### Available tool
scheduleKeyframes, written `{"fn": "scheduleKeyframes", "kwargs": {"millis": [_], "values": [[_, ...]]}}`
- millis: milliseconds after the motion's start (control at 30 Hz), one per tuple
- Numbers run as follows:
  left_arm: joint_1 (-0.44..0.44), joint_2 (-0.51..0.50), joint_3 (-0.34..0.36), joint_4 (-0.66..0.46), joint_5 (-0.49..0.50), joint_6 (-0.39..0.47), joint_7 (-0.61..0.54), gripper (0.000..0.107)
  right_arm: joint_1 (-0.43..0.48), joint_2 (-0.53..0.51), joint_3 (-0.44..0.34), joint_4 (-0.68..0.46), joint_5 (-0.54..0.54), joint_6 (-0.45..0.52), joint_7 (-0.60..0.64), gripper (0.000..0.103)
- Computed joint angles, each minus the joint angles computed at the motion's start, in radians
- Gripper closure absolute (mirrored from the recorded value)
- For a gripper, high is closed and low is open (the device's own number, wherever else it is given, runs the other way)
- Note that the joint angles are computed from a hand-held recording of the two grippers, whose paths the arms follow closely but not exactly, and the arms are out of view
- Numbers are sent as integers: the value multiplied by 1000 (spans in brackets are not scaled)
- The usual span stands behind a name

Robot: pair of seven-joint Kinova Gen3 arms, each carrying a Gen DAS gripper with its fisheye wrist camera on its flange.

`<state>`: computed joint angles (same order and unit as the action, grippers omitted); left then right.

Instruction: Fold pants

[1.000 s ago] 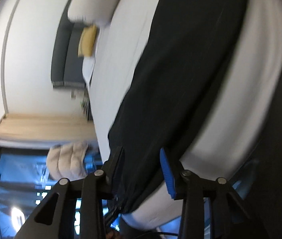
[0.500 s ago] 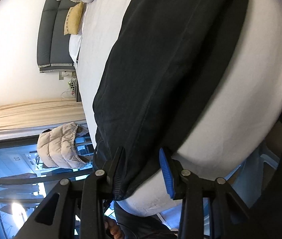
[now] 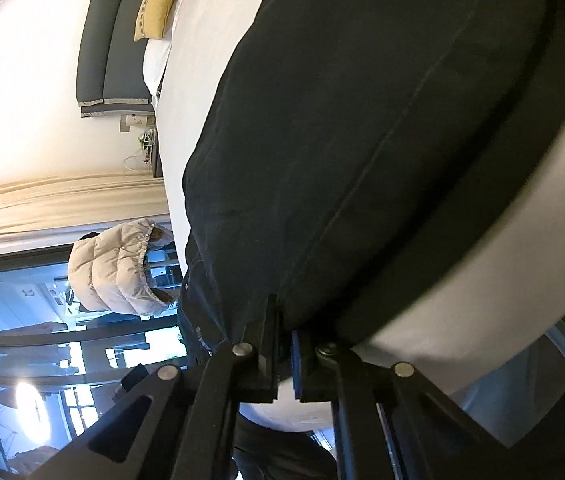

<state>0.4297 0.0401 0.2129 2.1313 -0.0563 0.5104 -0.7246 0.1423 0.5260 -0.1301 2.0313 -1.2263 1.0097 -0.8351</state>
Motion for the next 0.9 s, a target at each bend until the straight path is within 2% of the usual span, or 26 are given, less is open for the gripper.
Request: {"fn": "scheduleKeyframes", "kwargs": {"millis": [167,300,367,467,633,700,733,767,900], "values": [[-11,-8,2,-1,60,20,-78,106,19,-12,10,53,-2,10,33,99],[-14,-14,3,-3,85,33,-107,106,24,2,14,39,-1,33,53,97],[-19,-22,2,5,106,28,-125,106,40,27,11,35,-24,63,53,87],[-26,-29,0,22,137,7,-148,106,60,47,13,43,-67,84,83,80],[-22,-27,6,16,119,22,-137,106,100,29,55,51,-124,63,101,80],[-25,-27,5,12,123,31,-149,106,119,22,78,40,-129,47,87,87],[-24,-27,5,11,121,32,-147,106,119,10,89,35,-121,26,72,96],[-23,-25,6,9,115,32,-140,106,124,-1,104,36,-120,5,61,99],[-19,-25,8,14,105,23,-119,106,186,-40,137,29,-112,-42,23,98]]}}
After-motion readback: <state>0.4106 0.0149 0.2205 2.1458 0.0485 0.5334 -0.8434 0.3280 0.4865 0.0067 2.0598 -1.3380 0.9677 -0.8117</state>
